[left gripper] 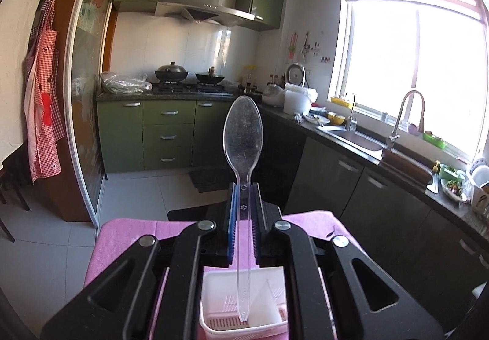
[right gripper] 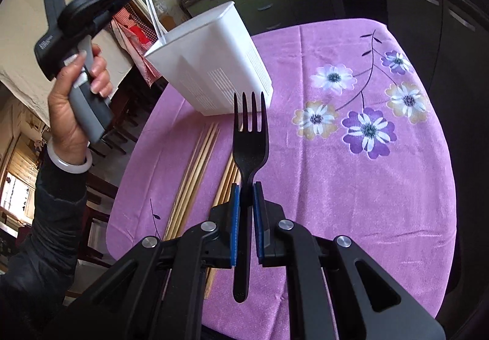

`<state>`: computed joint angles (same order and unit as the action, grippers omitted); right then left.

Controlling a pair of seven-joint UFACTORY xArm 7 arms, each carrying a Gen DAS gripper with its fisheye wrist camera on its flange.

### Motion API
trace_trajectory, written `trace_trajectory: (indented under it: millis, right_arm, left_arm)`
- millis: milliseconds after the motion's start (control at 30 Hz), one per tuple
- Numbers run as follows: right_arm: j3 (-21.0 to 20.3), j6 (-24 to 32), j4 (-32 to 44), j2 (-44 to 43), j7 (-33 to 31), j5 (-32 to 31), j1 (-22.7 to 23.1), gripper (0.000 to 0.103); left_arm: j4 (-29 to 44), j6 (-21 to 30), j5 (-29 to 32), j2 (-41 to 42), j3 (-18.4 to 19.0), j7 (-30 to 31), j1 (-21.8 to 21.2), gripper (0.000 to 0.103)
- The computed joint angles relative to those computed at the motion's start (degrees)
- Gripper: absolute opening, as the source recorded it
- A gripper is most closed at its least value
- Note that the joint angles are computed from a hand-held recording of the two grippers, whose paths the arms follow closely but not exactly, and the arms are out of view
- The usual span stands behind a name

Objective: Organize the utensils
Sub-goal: 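Open the left gripper to drop the spoon into the white holder, then lower the black fork into the holder and open the right gripper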

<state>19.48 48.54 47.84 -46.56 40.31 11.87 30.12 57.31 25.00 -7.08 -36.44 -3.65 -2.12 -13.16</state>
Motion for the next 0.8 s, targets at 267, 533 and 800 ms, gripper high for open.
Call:
trace_trajectory:
  millis: [267,533,800]
  right_arm:
    - [0.8,-3.5,7.0,4.1,-1.2,-4.0,-3.5,0.010]
    - [4.2,-12.1,18.5,12.1,-0.4,-12.6,-11.0,0.010]
    - [14.9,-16.9,32.6,25.2,11.1,-33.5,-25.9,0.010]
  left_arm:
    - [-5.2,2.1,-1.2,-2.2,1.9,3.4,-2.4,0.025]
    - [-8.7,5.1,-2.5,-10.7,3.1,6.3,-2.9,0.043]
    - [-11.4,12.4,-1.5,-22.5,4.0,9.1,-1.7,0.060]
